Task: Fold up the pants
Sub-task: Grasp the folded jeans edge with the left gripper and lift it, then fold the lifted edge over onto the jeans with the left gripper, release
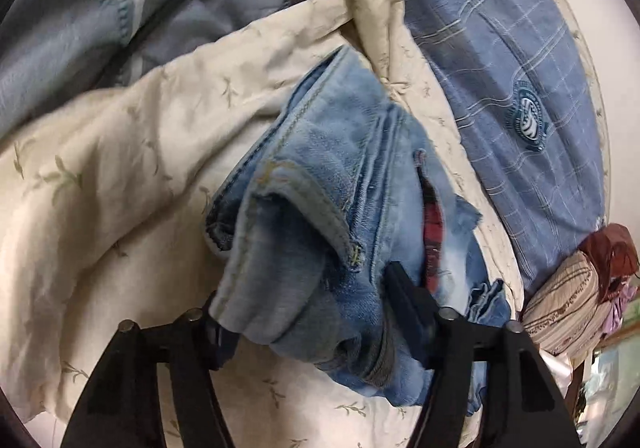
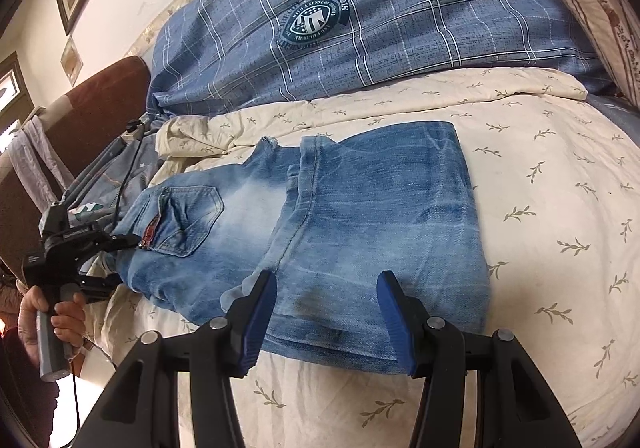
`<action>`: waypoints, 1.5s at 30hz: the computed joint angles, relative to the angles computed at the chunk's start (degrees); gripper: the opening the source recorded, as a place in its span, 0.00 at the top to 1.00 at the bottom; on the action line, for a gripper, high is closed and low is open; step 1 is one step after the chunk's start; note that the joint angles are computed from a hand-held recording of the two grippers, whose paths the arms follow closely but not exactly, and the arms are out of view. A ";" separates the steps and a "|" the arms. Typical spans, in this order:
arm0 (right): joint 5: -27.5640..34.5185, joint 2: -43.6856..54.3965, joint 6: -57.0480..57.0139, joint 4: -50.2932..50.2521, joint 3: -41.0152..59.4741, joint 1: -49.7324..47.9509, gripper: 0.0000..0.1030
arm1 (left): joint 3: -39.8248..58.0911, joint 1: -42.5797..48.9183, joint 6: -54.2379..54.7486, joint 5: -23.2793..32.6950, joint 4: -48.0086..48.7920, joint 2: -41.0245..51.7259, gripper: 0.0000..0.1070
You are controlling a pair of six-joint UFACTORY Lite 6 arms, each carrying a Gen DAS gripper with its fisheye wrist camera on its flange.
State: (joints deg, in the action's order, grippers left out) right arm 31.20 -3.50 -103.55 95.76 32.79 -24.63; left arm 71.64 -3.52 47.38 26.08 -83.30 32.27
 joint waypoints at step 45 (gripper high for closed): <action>18.17 12.29 20.06 -12.65 16.37 -39.03 0.46 | 42.68 -53.92 -81.47 2.56 111.76 14.57 0.64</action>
State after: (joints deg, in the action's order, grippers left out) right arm 49.37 8.80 -83.49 83.11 49.16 -63.66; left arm 114.32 -57.44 -34.09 28.64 28.46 46.84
